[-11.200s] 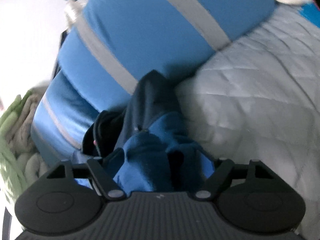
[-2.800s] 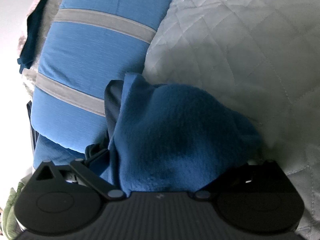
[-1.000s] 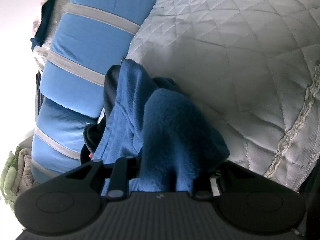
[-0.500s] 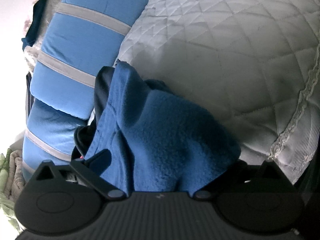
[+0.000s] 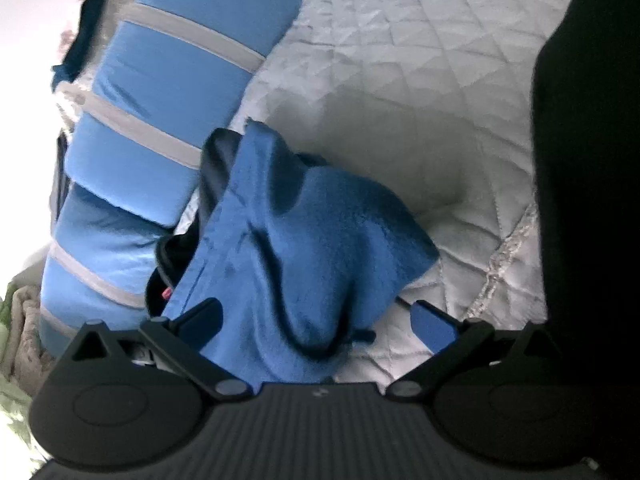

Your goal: Fold clothes

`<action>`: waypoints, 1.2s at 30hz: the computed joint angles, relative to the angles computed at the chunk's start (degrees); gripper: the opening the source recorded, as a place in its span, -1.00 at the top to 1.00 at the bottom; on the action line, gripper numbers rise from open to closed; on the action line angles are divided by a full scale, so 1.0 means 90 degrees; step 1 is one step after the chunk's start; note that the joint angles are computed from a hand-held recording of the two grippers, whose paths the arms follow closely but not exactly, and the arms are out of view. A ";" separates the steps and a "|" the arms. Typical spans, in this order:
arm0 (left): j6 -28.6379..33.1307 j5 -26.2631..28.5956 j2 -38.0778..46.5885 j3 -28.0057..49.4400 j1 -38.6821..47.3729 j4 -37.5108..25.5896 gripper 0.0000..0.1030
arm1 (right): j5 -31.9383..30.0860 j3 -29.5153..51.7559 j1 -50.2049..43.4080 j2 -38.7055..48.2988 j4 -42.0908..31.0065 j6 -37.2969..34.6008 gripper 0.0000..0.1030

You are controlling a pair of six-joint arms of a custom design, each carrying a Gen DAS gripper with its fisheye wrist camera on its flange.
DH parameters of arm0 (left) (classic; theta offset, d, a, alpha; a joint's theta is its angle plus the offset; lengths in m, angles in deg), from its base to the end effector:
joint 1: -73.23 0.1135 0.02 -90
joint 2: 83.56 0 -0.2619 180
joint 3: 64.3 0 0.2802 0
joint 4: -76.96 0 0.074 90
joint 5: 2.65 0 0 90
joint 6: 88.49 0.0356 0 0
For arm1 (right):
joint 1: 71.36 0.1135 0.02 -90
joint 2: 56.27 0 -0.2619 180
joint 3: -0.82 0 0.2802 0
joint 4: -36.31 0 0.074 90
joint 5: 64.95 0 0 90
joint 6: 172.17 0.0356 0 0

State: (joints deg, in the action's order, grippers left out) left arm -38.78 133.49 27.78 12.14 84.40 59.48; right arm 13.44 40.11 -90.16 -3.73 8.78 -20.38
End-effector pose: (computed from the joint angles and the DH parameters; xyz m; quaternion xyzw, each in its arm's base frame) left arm 0.4026 0.0533 0.1190 -0.2643 0.8394 -0.4336 0.1939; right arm 0.2067 -0.0628 0.1861 0.5528 0.7171 0.2374 0.3518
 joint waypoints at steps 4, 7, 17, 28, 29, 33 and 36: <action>0.0565 -0.0149 -0.0436 -0.0092 -0.0049 -0.0518 -0.65 | 0.0150 0.0068 0.0205 -0.0629 -0.0574 -0.0322 -1.00; 0.1176 -0.0308 -0.0797 -0.0164 -0.0157 -0.0760 -0.65 | 0.0488 0.0243 0.0556 -0.0953 -0.0988 -0.0559 -1.00; 0.3161 -0.0839 -0.1551 -0.0168 -0.0832 -0.0545 -0.65 | 0.2004 0.0786 0.1630 -0.1059 -0.0610 -0.3113 -1.00; 0.4517 -0.1116 -0.1105 0.0540 -0.0973 0.0073 -0.65 | 0.1205 0.1385 0.0774 0.1023 0.1019 -0.5096 -1.00; 0.4601 -0.1146 -0.1015 0.0694 -0.0953 0.0075 -0.65 | 0.1146 0.1512 0.0733 0.1235 0.1109 -0.5279 -1.00; 0.4874 -0.1502 -0.0420 0.1583 -0.0904 -0.0018 -0.65 | 0.0662 0.2178 0.0433 0.2157 0.1316 -0.5863 -1.00; 0.5008 -0.1479 0.0265 0.2482 -0.0814 -0.0281 -0.65 | -0.0122 0.2731 0.0008 0.3038 0.1587 -0.6344 -1.00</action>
